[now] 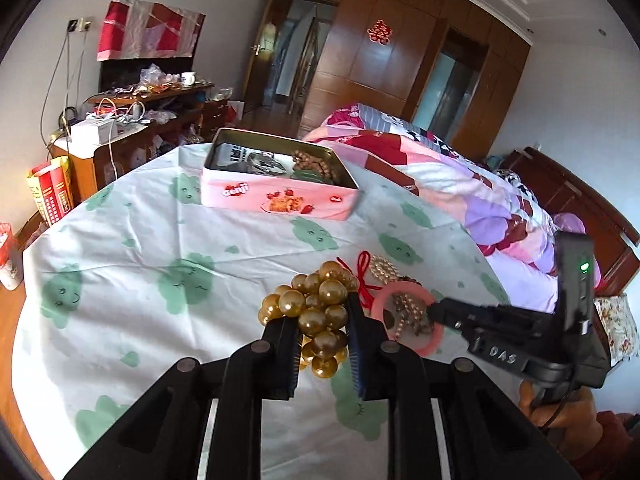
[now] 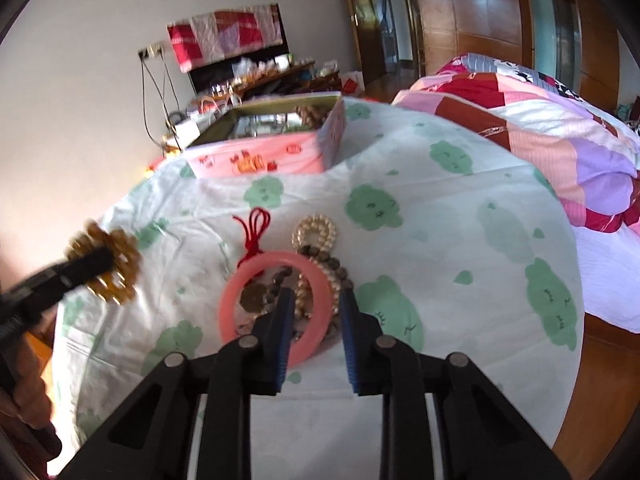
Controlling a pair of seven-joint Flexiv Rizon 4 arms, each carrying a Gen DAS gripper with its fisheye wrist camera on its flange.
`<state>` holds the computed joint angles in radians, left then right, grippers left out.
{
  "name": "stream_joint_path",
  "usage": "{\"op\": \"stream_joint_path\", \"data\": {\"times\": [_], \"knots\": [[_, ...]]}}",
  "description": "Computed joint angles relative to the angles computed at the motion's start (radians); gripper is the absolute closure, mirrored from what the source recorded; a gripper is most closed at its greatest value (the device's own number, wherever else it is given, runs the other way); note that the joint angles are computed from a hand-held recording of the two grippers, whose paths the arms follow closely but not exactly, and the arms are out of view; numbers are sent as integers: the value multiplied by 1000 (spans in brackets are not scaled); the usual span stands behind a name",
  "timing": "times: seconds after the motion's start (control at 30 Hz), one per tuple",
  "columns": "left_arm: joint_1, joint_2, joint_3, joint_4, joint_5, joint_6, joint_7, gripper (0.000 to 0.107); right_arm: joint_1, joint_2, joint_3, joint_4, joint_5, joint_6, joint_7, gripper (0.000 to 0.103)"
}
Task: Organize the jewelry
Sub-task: 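Lift the gold pearl strand with the left gripper while the right grasps the pink bangle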
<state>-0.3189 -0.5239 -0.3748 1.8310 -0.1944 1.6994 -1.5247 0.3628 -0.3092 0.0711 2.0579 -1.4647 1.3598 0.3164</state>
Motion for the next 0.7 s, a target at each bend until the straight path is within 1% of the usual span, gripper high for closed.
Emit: {"op": "stream_joint_path", "data": {"times": [0.03,0.07,0.1,0.13,0.23,0.27,0.37,0.5,0.57,0.7], "knots": [[-11,1,15,-1,-1,-1,-4,87,3,-10,15,-1,75,-14,-64,78],[-22,2,30,-2,-2,-5,-8,87,8,-18,17,-2,112,-12,-93,78],[-36,2,49,-6,-4,-12,-13,87,16,-20,12,-1,131,-14,-105,78],[-38,2,52,-5,-6,-13,-16,87,24,-21,9,-1,153,-18,-125,78],[-21,1,35,0,-8,-16,-15,87,38,-27,1,1,213,-7,-182,78],[-30,2,46,-1,-8,-18,-17,87,38,-35,17,-4,285,-15,-252,78],[-68,7,95,-7,-5,-23,-25,87,67,-34,1,-7,347,-25,-313,78],[-60,11,91,0,-5,-8,-31,87,95,-23,-52,9,292,20,-253,88],[-57,13,91,5,-7,2,-40,87,101,-5,-84,17,193,47,-163,89],[-52,11,89,9,-10,9,-56,87,64,23,-76,11,40,52,-42,89]]}}
